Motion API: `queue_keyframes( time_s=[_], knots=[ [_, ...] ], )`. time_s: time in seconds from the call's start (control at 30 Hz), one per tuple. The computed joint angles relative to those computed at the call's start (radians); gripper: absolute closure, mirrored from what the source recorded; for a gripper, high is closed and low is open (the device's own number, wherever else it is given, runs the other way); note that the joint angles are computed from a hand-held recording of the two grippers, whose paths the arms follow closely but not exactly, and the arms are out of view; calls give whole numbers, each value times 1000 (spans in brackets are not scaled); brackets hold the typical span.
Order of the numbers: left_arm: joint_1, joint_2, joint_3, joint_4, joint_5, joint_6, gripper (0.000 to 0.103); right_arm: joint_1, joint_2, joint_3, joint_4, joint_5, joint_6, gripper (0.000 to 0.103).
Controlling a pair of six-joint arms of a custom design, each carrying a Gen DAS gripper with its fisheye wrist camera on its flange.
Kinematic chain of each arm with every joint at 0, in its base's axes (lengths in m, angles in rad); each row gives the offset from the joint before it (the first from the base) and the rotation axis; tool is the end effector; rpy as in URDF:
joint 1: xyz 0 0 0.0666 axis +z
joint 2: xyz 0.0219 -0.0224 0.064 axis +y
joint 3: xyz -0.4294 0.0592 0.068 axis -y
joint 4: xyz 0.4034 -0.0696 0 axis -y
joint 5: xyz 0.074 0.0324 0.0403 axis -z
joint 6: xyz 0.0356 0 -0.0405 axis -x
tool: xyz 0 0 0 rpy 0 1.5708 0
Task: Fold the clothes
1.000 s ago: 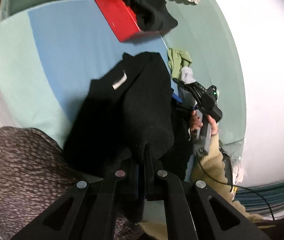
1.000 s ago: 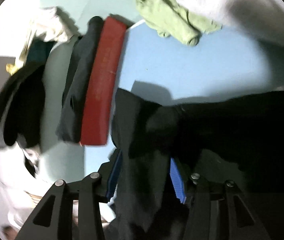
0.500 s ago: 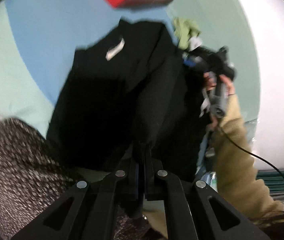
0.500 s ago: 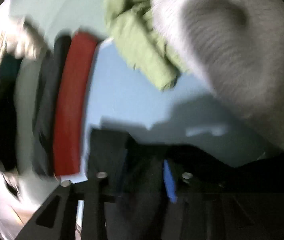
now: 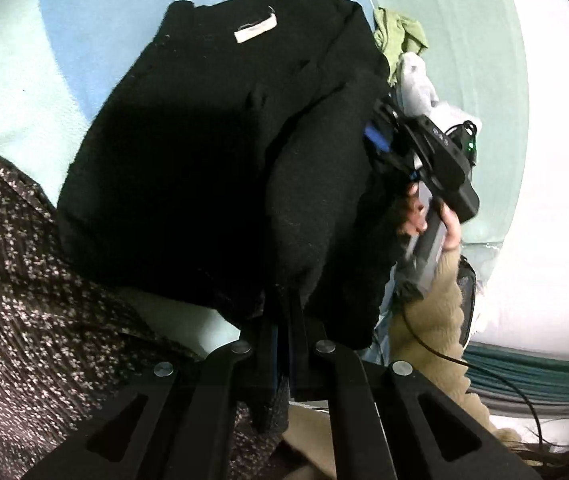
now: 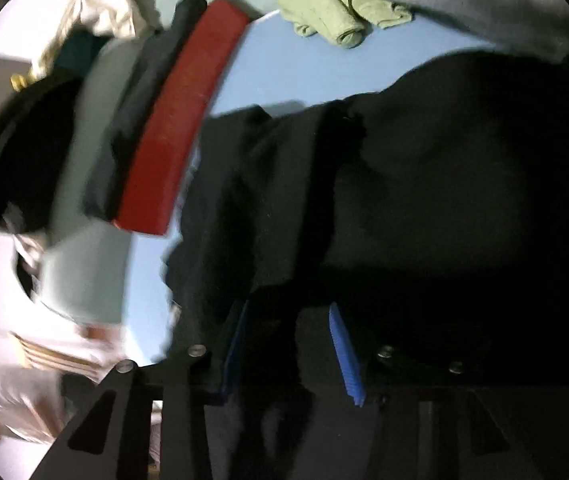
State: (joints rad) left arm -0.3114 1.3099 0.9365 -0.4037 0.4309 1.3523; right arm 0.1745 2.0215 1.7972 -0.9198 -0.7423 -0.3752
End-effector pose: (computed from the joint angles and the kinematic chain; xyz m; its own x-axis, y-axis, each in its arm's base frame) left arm 0.4028 -0.1457 0.3411 -0.6932 -0.7087 0.1314 -0.5298 0.3774 -0.7595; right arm 0.6899 0.1457 0.3064 -0.9820 0.1011 -0.1596 -0.0469 0.6880 0.7242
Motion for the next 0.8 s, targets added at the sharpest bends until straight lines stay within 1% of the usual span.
queue_keyframes(
  time_s=[0.03, 0.07, 0.1, 0.13, 0.23, 0.3, 0.33, 0.37, 0.4, 0.43, 0.47, 0.53, 0.6, 0.63, 0.7, 0.77, 0.8],
  knots=[
    [1, -6, -4, 15, 1, 11, 100, -4, -9, -22, 44, -30, -40, 100],
    [4, -14, -16, 47, 8, 28, 100, -12, -28, -53, 114, -81, -100, 100],
    [8, -24, -31, 86, 16, 49, 100, -20, -47, -78, 163, -126, -140, 100],
    [11, -31, -38, 97, 17, 57, 100, -27, -66, -102, 210, -168, -179, 100],
    [17, -40, -41, 69, 16, 52, 100, -50, -111, -122, 178, -190, -142, 100],
    [19, -27, -28, 6, 22, 35, 100, -57, -121, -114, 86, -105, -61, 98],
    [18, -19, -21, -17, 26, 27, 100, -57, -114, -90, 20, -25, -9, 92],
    [17, -9, -14, -34, 31, 20, 100, -47, -108, -65, -43, 86, 42, 88],
    [14, 2, -6, -47, 37, 14, 100, -34, -103, -42, -94, 203, 84, 82],
    [11, 12, 4, -58, 40, 9, 100, -24, -104, -30, -112, 274, 96, 68],
    [7, 20, 12, -71, 42, 2, 100, -15, -105, -19, -125, 339, 104, 64],
    [1, 32, 27, -90, 42, -15, 100, -1, -129, -25, -62, 359, 100, 63],
    [-4, 40, 36, -98, 42, -24, 100, 28, -127, 5, -34, 336, 139, 58],
    [-5, 43, 38, -99, 40, -27, 100, 46, -111, 37, -40, 337, 161, 57],
    [-8, 47, 38, -90, 40, -24, 100, 93, -46, 142, -96, 402, 211, 57],
    [-10, 48, 33, -75, 35, -14, 100, 136, 48, 271, -154, 460, 207, 56],
    [-11, 44, 26, -62, 30, -4, 100, 153, 95, 338, -198, 482, 205, 56]
  ],
)
